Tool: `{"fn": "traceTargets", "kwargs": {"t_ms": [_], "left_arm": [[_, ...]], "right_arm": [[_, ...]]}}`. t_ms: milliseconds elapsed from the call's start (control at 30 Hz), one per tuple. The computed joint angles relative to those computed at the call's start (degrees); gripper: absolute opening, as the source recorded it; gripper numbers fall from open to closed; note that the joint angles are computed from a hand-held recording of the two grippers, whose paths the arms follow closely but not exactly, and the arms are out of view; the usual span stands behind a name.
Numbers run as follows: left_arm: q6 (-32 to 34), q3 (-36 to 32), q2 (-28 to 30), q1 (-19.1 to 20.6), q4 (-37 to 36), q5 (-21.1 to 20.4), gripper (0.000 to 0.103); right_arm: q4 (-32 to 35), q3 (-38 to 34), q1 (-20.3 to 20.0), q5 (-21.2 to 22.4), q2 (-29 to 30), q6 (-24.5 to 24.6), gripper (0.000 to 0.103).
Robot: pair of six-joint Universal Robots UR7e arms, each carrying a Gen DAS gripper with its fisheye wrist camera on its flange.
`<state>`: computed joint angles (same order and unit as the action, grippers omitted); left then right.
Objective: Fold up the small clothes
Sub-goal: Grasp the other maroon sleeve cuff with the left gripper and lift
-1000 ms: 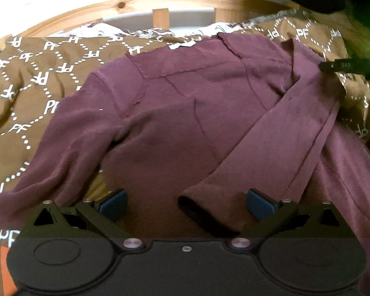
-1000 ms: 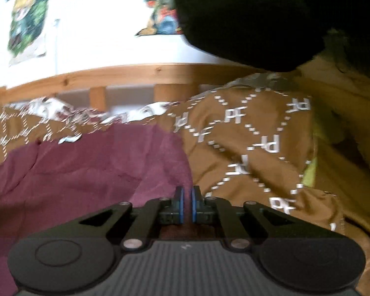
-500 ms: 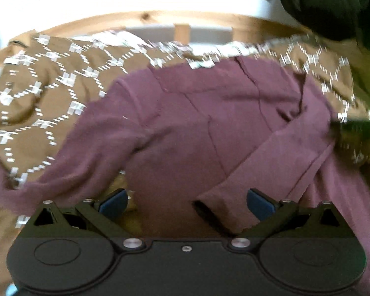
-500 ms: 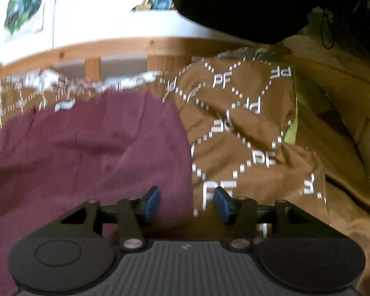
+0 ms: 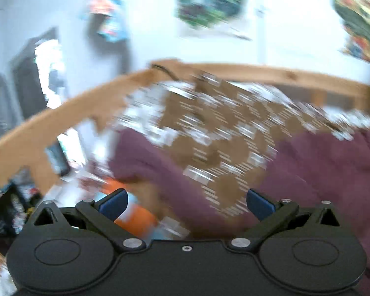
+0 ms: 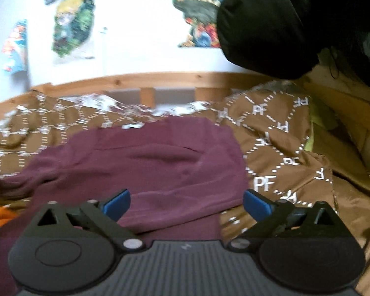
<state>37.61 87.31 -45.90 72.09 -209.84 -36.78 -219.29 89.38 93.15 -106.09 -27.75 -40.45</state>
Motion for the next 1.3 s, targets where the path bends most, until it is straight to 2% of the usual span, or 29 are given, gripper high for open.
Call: {"fn": "traceTargets", "kwargs": {"t_ms": [67, 133, 300, 400, 433, 467, 500, 567, 600, 700, 900, 1100, 1167, 1300], "left_arm": [[1.8, -3.3, -0.1, 1.5, -0.6, -0.1, 0.102], [-0.1, -6.5, -0.5, 3.0, 2.7, -0.7, 0.102], [-12.8, -11.4, -1.6, 6.2, 15.1, -2.5, 0.093], [-19.2, -12.9, -2.0, 7.6, 21.7, -4.9, 0.080], [-20.9, -13.2, -2.3, 8.1, 23.8, -6.3, 0.070], [-21.8, -13.0, -2.6, 8.3, 24.8, -7.7, 0.050], [-22.0, -12.7, -2.7, 8.4, 25.0, -8.2, 0.040], [-21.6, -14.2, -1.8, 7.8, 26.5, -5.7, 0.011], [-20.6, -15.0, -1.2, 7.5, 27.0, -4.4, 0.005], [-14.8, -14.0, -0.9, 5.6, 21.4, -1.3, 0.004], [-2.9, -7.6, -3.3, 1.3, 2.1, -2.6, 0.003], [-1.9, -1.9, -7.7, -2.3, -6.4, -2.0, 0.003], [-3.0, 0.4, -8.9, -2.7, -9.2, -3.4, 0.003], [-6.5, 2.7, -9.9, -3.1, -9.2, -5.9, 0.003]], "right_arm": [[-1.6, 2.3, 0.2, 0.6, -0.2, 0.5, 0.103], [-0.7, 3.7, 0.2, 0.7, -0.5, 1.5, 0.103], [3.9, 3.1, -0.1, -0.2, 0.2, 4.6, 0.103], [5.2, 3.1, -0.6, 0.5, 0.5, 6.3, 0.103], [5.5, 3.2, -0.7, 0.4, 0.5, 6.4, 0.103], [5.8, 3.3, -0.8, 0.3, 0.5, 6.6, 0.103], [6.2, 3.2, -0.9, 0.2, 0.5, 6.7, 0.103], [7.1, 3.2, -1.1, -0.2, 0.5, 7.3, 0.103], [7.2, 3.1, -1.2, -0.4, 0.6, 7.8, 0.103], [8.0, 3.3, -1.5, -0.6, 0.3, 9.8, 0.103], [7.9, 4.0, -1.8, 0.5, -0.4, 10.9, 0.103], [7.9, 4.5, -1.9, 1.9, -1.1, 11.9, 0.103], [8.1, 4.6, -1.9, 2.1, -1.2, 12.2, 0.103], [8.9, 4.8, -2.0, 2.7, -1.5, 13.3, 0.103]]}}
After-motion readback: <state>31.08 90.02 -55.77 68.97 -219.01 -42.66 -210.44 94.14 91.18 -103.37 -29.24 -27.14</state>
